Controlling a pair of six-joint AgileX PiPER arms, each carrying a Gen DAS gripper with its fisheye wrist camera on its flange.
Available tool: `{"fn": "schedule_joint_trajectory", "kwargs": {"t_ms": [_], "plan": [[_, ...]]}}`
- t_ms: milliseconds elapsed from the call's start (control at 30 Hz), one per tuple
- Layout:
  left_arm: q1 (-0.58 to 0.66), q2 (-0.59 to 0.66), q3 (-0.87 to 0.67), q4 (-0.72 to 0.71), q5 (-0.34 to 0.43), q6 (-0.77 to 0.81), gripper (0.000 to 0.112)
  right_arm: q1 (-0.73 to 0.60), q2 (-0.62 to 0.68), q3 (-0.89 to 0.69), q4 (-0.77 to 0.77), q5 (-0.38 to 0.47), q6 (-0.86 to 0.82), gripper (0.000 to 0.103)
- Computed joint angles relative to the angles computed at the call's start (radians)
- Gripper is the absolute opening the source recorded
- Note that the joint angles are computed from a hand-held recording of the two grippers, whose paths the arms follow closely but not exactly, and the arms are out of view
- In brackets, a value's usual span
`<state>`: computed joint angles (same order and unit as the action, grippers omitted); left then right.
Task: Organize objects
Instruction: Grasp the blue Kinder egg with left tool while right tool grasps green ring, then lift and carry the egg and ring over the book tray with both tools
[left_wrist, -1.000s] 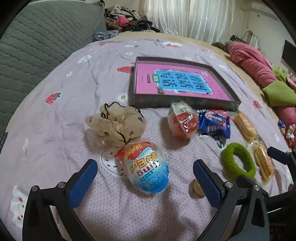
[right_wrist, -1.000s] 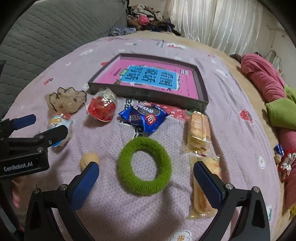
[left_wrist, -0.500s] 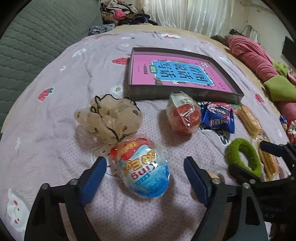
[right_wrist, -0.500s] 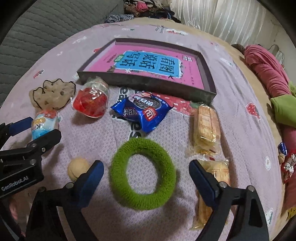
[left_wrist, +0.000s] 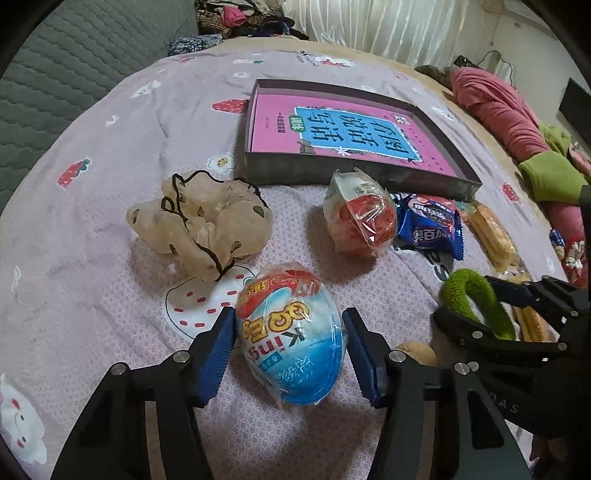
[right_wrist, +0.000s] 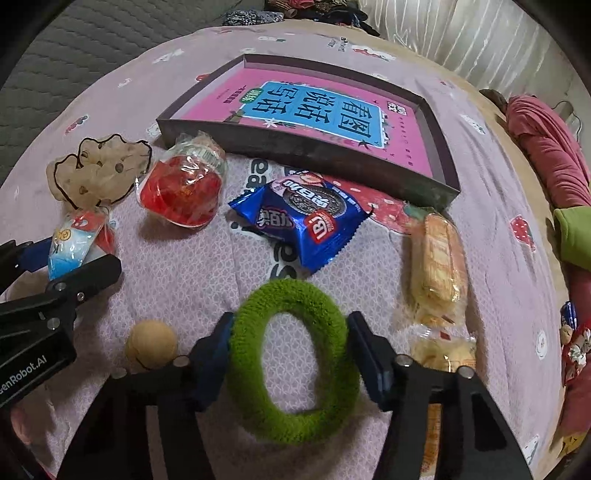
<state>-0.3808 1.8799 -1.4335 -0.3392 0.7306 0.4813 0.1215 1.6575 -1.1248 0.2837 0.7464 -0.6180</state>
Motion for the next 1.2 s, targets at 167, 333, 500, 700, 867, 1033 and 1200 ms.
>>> {"fn": "schedule_joint_trajectory", "kwargs": {"t_ms": [167, 333, 500, 700, 867, 1033, 1200], "plan": [[-0.015, -0.009, 0.01, 0.044, -0.013, -0.034, 0.057, -0.037, -0.022, 0.019, 0.065, 0.008, -0.059, 0.031], [-0.022, -0.028, 0.031, 0.054, -0.031, -0.044, 0.056, -0.103, -0.027, 0.018, 0.168, 0.054, -0.149, 0.025], [-0.018, -0.044, 0.044, 0.053, -0.038, -0.047, 0.056, -0.157, -0.078, 0.044, 0.25, 0.096, -0.237, 0.025], [-0.006, -0.087, 0.068, 0.035, -0.039, -0.032, 0.056, -0.193, -0.121, 0.062, 0.287, 0.142, -0.271, 0.025], [-0.001, -0.131, 0.086, 0.035, -0.031, -0.03, 0.056, -0.209, -0.163, 0.065, 0.307, 0.165, -0.281, 0.025], [-0.015, -0.179, 0.112, 0.053, -0.038, -0.046, 0.056, -0.235, -0.209, 0.063, 0.328, 0.194, -0.291, 0.025], [-0.024, -0.233, 0.128, 0.065, -0.031, -0.058, 0.056, -0.269, -0.243, 0.049, 0.348, 0.225, -0.291, 0.025]]}}
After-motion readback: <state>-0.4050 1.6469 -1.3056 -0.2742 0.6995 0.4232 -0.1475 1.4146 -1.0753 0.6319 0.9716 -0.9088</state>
